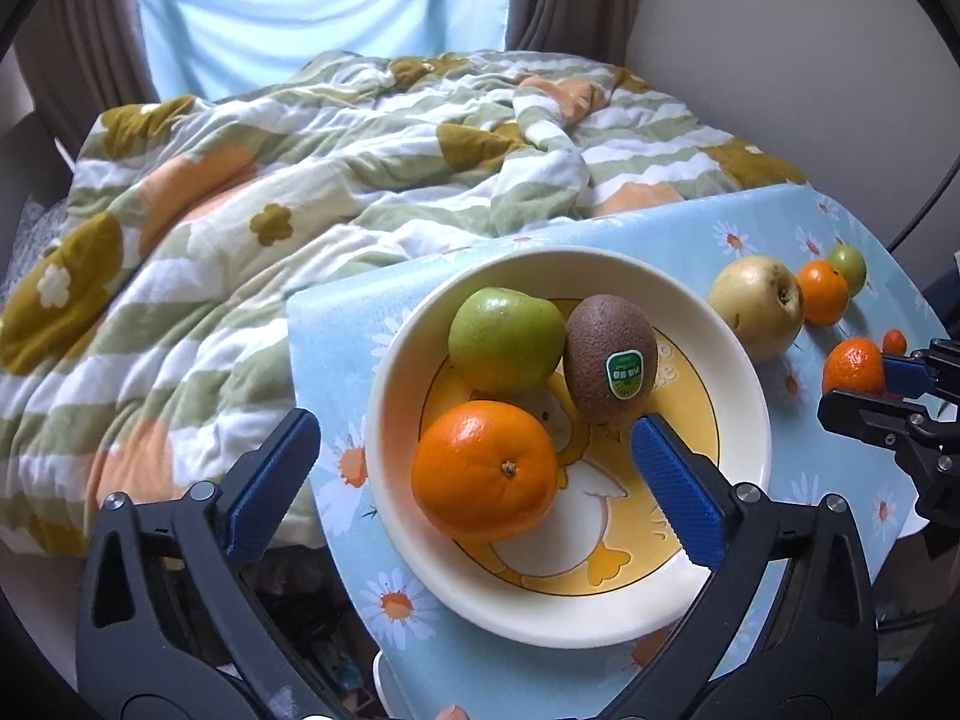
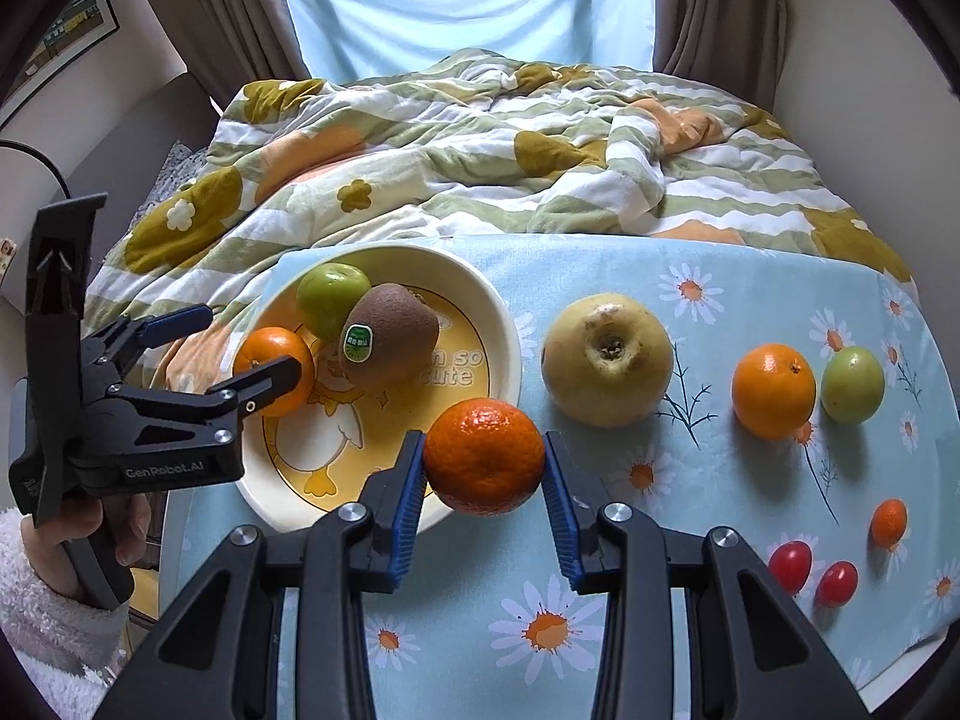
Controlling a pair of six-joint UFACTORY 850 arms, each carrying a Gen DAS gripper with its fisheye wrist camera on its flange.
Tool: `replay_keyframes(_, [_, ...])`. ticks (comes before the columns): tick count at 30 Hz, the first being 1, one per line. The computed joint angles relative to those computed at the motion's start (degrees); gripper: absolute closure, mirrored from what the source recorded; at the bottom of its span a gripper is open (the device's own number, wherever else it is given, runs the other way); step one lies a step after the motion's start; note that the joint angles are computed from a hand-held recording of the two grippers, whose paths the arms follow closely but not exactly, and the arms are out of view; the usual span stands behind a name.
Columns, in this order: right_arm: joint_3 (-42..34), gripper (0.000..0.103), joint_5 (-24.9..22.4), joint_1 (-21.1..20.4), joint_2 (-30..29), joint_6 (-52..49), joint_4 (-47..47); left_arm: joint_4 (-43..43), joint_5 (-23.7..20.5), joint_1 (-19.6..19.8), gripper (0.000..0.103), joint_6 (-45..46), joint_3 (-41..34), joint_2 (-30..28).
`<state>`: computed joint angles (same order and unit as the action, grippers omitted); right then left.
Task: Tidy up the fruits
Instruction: 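Lower the mandarin into the white bowl and open the right tool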
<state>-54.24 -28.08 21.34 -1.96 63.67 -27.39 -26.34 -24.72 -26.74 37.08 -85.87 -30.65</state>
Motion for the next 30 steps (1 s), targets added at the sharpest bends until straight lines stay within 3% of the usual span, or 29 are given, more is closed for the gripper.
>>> replay_keyframes(12, [-0.4, 0.068, 2.5, -1.9, -0.2, -13.6, 7.5, 6.1, 0.6, 0.6, 0.0, -11.0, 5.8, 5.9])
replay_keyframes(21, [-2.4, 0.068, 7.2, -3.5, -3.6, -30.8, 18.2, 12.3, 2.7, 0.4, 0.0, -21.7, 11.0, 10.1])
replay_keyframes(30, [-3.7, 0.068, 8.9, -3.8, -7.2, -39.4, 22.5, 19.1, 3.7, -0.1, 0.0, -32.4, 14.2, 12.0])
